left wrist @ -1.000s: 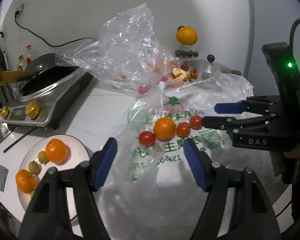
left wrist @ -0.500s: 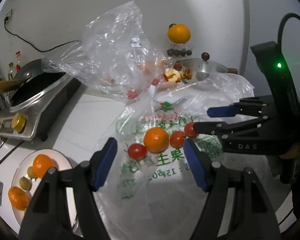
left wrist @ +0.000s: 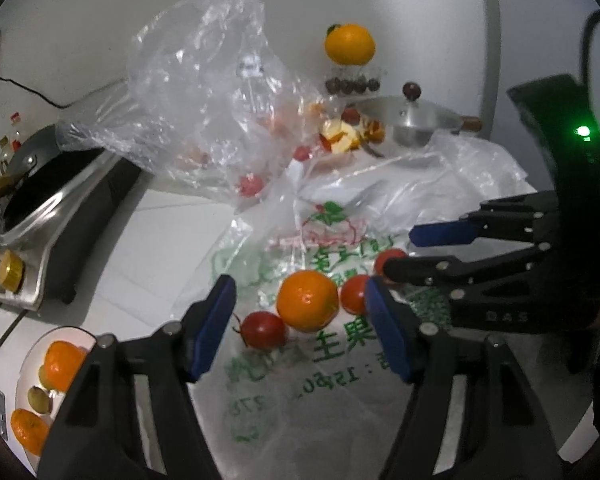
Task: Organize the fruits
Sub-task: 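Grasp a tangerine with the left tool while the right tool grasps a cherry tomato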
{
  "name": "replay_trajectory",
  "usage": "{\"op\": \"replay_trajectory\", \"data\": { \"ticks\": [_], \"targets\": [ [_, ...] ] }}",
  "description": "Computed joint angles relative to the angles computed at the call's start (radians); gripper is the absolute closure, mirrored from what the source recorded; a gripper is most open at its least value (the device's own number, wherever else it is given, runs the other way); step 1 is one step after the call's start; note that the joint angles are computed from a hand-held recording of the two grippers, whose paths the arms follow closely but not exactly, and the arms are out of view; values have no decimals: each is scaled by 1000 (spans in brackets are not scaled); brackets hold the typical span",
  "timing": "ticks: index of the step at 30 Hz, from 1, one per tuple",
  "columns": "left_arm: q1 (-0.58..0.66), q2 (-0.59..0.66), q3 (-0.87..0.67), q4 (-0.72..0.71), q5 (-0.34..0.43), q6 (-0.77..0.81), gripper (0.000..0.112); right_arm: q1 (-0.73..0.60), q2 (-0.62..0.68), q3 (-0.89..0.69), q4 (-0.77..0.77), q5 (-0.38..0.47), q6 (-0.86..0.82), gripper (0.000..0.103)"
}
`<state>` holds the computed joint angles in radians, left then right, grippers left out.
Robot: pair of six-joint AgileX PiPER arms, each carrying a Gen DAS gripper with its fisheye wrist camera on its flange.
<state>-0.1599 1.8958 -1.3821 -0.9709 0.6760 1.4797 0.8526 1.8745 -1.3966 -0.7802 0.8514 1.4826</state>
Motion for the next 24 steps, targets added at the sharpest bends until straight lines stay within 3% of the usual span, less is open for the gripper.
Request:
{"op": "replay_trajectory", "data": {
  "ticks": [9,13,19,24],
  "targets": [
    [-44,70,-71,125,-21,-118,52,-25,-10,30,20,-83,-16,64],
    [-42,84,-92,128,-6,-136,61,-40,-11,35,53,-112,-41,71],
    [-34,99,-111,121,30,-143,71,-40,-23,55,41,-130,-17,73],
    [-31,96,-107,114,36,-139,73,-35,-41,81,7,-146,21,73]
  ]
}}
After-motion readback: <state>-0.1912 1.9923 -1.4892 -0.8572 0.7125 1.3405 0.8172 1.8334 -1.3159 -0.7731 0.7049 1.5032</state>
